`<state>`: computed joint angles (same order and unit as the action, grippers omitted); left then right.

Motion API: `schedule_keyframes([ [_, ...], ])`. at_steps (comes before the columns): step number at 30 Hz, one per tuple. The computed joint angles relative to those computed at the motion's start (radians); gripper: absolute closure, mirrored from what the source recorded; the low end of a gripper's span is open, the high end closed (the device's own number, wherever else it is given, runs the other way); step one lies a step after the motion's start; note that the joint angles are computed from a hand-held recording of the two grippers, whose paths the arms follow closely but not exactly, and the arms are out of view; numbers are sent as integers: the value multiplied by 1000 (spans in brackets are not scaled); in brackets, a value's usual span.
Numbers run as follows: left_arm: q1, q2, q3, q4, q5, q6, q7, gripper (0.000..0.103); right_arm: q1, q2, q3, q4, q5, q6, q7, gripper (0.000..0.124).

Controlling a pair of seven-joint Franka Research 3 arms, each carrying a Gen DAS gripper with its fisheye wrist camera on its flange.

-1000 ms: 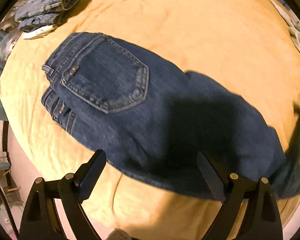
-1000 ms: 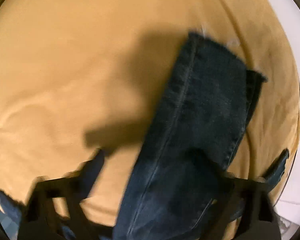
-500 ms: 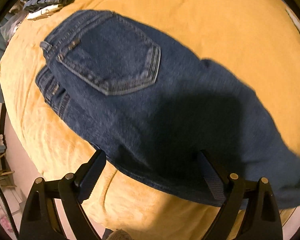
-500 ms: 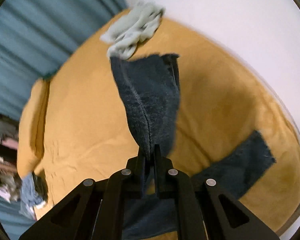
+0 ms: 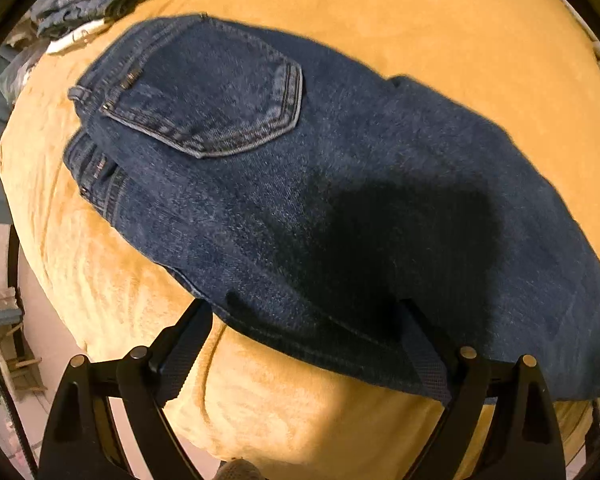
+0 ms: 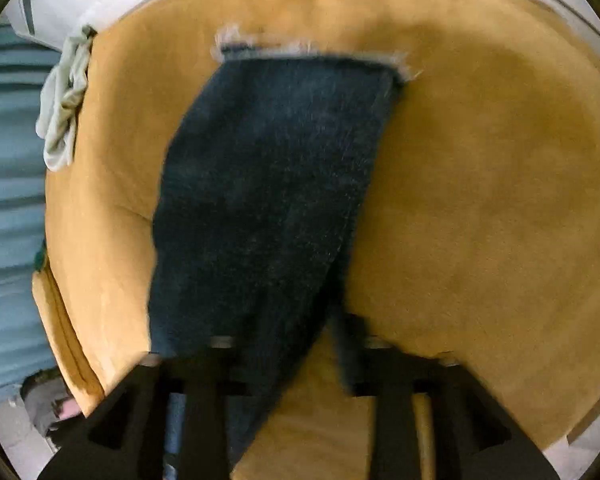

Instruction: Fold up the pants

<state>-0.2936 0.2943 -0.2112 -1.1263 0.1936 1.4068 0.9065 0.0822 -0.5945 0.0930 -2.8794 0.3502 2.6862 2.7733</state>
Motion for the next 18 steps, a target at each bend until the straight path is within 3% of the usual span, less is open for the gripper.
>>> schedule_keyframes([
  [1, 0, -16, 0, -17, 2, 16, -5, 10, -29, -14, 29, 24, -33, -58, 19, 35],
  [3, 10, -88, 1, -88, 3, 79, -16, 10, -48, -17, 65, 92, -109, -150, 34, 35],
  [6, 37, -169, 9, -154, -9, 141, -44, 10, 23, 94, 60, 271, -132, -242, 1, 35],
  [9, 85, -230, 31, -192, -26, 165, -59, 10, 150, 284, 62, 459, -68, -259, -84, 35],
  [11, 123, -244, 51, -193, -27, 159, -62, 8, 221, 413, 70, 572, -12, -248, -92, 35],
  [14, 203, -272, 97, -233, -85, 185, -80, 8, 326, 581, 101, 694, 130, -123, -116, 37],
  [18, 317, -231, 151, -243, -234, 266, -118, 8, 406, 750, 135, 837, 120, -2, 2, 43],
])
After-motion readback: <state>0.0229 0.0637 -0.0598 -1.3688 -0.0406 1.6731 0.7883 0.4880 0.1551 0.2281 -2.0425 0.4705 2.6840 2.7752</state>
